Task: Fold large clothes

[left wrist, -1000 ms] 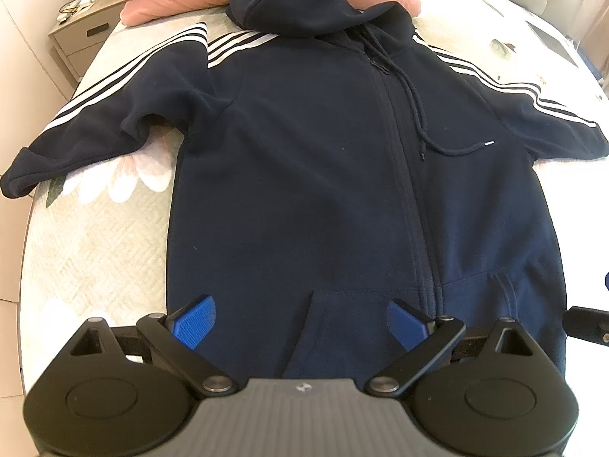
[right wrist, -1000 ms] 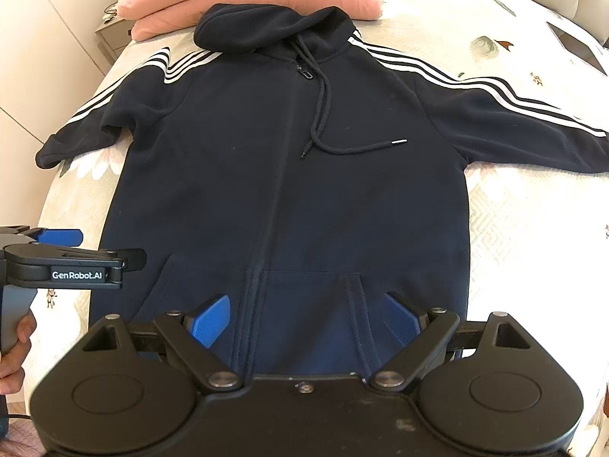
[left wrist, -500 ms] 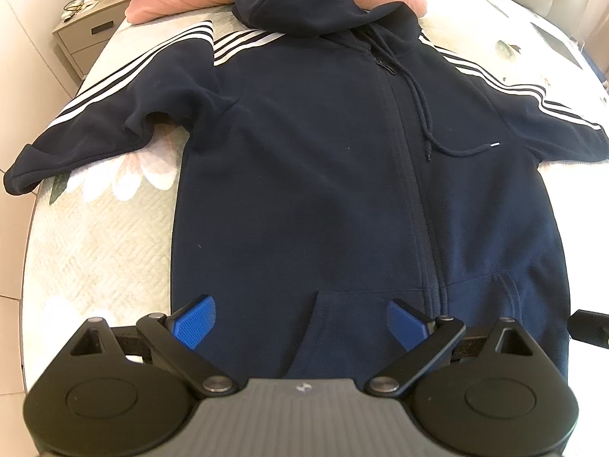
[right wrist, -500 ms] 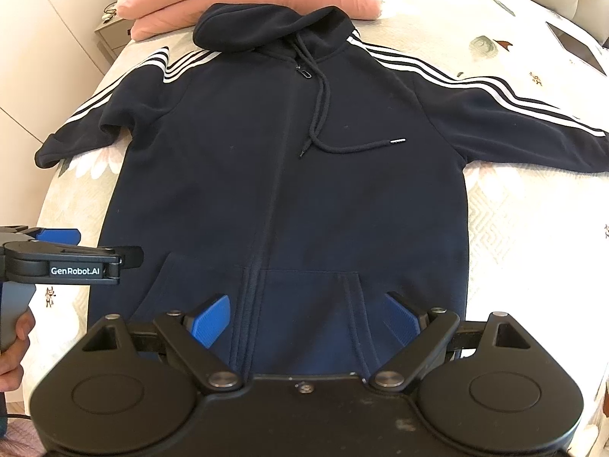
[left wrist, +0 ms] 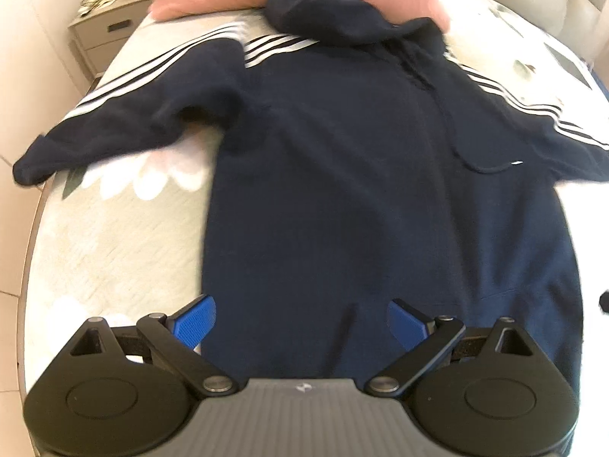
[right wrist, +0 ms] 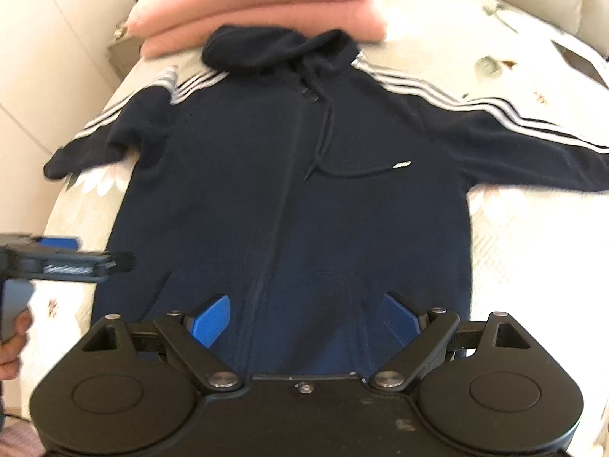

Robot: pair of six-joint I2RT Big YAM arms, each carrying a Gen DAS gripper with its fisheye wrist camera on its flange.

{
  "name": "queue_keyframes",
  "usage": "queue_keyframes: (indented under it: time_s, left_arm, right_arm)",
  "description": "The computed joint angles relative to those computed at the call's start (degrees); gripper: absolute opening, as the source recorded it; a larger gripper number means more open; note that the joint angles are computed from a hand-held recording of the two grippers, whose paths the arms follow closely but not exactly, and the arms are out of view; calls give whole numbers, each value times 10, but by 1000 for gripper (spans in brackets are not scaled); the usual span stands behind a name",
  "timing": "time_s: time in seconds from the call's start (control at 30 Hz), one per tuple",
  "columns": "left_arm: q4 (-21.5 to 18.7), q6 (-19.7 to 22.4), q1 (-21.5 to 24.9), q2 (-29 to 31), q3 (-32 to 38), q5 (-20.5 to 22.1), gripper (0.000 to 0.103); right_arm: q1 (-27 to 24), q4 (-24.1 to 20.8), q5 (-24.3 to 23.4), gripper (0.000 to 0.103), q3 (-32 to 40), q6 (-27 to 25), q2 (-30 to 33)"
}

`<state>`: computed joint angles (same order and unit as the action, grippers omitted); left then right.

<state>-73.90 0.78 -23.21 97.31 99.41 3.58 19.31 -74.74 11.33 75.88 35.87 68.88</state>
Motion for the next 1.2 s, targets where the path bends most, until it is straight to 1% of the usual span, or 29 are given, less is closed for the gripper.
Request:
queue_keyframes:
  time_s: [0.03,0.07,0.13,0.17,0.27,0.3,0.33,0.4,0.43,0.47,0.53,0.6,0.63,0.67,0.7,0.73,0.77,0.8,0.83,0.87,0.9,0.93,0.97,1.03,1.1,1.13,1.17,1.2]
  left_arm:
    - [1,-1,12,-2,-12,8,98]
    - [-2,-5,26,-3,-24,20,96]
    - [8,3,52,-10,-54,52,90]
    - [12,9,62,-13,-68,54,86]
    - [25,31,80,-21,-100,39,86]
    - [27,38,85,-22,-108,43,86]
    - [28,44,91,-21,-114,56,86]
    - [39,38,101,-21,-129,85,82]
    - [51,36,104,-25,-141,95,83]
    - [70,38,104,-32,-156,95,84]
    - [92,48,99,-48,-180,92,89]
    - [111,58,92,-58,-199,84,94]
    - [122,62,88,-63,-208,78,95]
    - [132,63,83,-67,-216,70,96]
    - [139,63,78,-70,-220,60,93]
    - [146,65,74,-75,-227,48,89]
    - [157,73,71,-81,-232,40,73]
    - [166,81,72,-89,-237,42,39]
    - [175,87,76,-97,-240,60,20]
    - [179,80,86,-100,-240,96,7]
    - [181,66,94,-102,-240,129,7]
    - [184,52,103,-107,-244,156,7]
    - [186,47,107,-113,-246,160,6]
    - [184,42,105,-121,-248,128,5]
    - [160,19,106,-110,-240,95,3]
    - [148,15,108,-102,-237,85,3]
    - [142,10,111,-96,-240,77,4]
    - [142,6,115,-95,-245,87,4]
  right_arm:
    - [-2,16,15,102,-27,-9,-11]
    - [-5,22,23,102,-48,-13,-18]
    - [-19,37,24,102,-100,-12,-36]
    - [-26,45,22,102,-123,-10,-45]
    - [-43,60,17,102,-182,-13,-70]
    - [-47,61,19,102,-196,-15,-75]
    - [-49,59,21,102,-208,-16,-79]
    - [-56,59,20,102,-229,-15,-89]
    - [-58,60,18,102,-239,-11,-92]
    - [-61,58,13,102,-248,-10,-95]
    - [-68,59,-1,102,-271,-13,-109]
    - [-80,89,-20,103,-302,-11,-149]
    - [-88,107,-31,103,-319,-20,-170]
    - [-90,122,-35,103,-333,-31,-187]
    - [-84,136,-28,103,-346,-36,-202]
    - [-69,150,-11,103,-360,-32,-220]
    - [-52,158,6,103,-371,-20,-235]
    - [-34,157,21,103,-377,-10,-246]
    - [-27,153,24,103,-376,-11,-245]
    - [-39,148,13,102,-372,-20,-241]
    - [-41,144,2,72,-365,-18,-240]
    - [-36,144,9,41,-360,-6,-247]
    - [-22,140,33,7,-355,8,-255]
    - [7,128,66,6,-347,23,-275]
    - [24,93,87,5,-340,48,-277]
    - [17,79,81,5,-344,58,-274]
    - [3,78,65,5,-351,63,-271]
    - [-14,81,46,5,-359,69,-270]
